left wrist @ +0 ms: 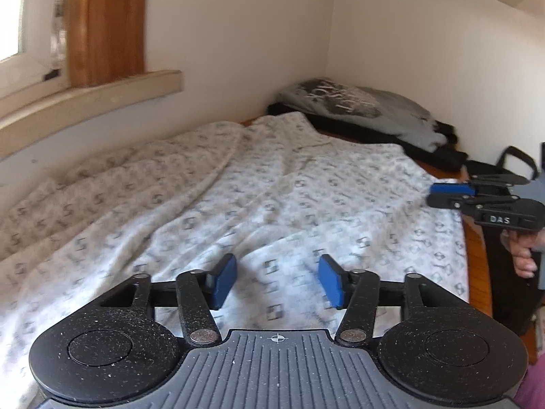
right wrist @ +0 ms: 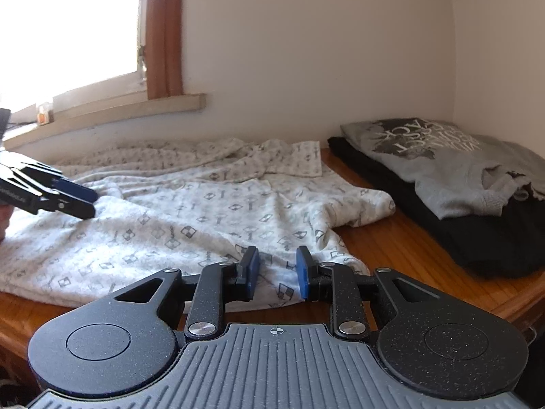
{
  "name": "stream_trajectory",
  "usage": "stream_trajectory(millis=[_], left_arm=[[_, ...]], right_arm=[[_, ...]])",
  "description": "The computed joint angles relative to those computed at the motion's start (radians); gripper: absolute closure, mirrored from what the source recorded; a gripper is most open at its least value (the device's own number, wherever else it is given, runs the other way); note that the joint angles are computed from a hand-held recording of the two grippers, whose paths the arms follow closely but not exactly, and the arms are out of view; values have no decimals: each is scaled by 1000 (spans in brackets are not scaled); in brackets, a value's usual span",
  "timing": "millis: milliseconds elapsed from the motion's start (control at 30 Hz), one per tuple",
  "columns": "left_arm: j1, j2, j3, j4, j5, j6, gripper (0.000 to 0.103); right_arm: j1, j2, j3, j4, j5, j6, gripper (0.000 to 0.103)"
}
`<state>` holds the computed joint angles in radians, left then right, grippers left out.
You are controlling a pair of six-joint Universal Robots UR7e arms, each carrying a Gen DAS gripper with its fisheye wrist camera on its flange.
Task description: Fold clothes
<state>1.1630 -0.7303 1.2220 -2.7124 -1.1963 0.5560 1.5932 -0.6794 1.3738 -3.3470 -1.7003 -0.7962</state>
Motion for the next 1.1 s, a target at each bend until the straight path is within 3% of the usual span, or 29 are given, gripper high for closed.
stream_trajectory(millis=[100,167,267,367,500,633,767,900,1100], left_arm=[[-5,-56,58,-31,30,4,31],[-5,-109,106,-52,53,8,23],[4,-209,187,-58,89,-3,20],[16,-321,289,-92,153,-27,6],[37,-430,394,-162,263,-32,4],[47,-490,451,-198,304,-61,0],[43,-496,455,-200,305,-58,0],[38,-439,409,-241,272,-30,0],[52,-319,289,-221,135,14,0]], right_arm=[[24,24,-8,-58,-57,-18,70],[25,23,-3,-56,-17,21,62],[30,26,-6,-13,46,70,57],[53,62,-31,2,42,22,55],[70,96,-59,30,42,-3,52],[75,110,-68,35,42,12,50],[76,106,-58,35,35,27,50],[71,101,-63,65,43,34,49],[66,99,-65,85,63,19,49]])
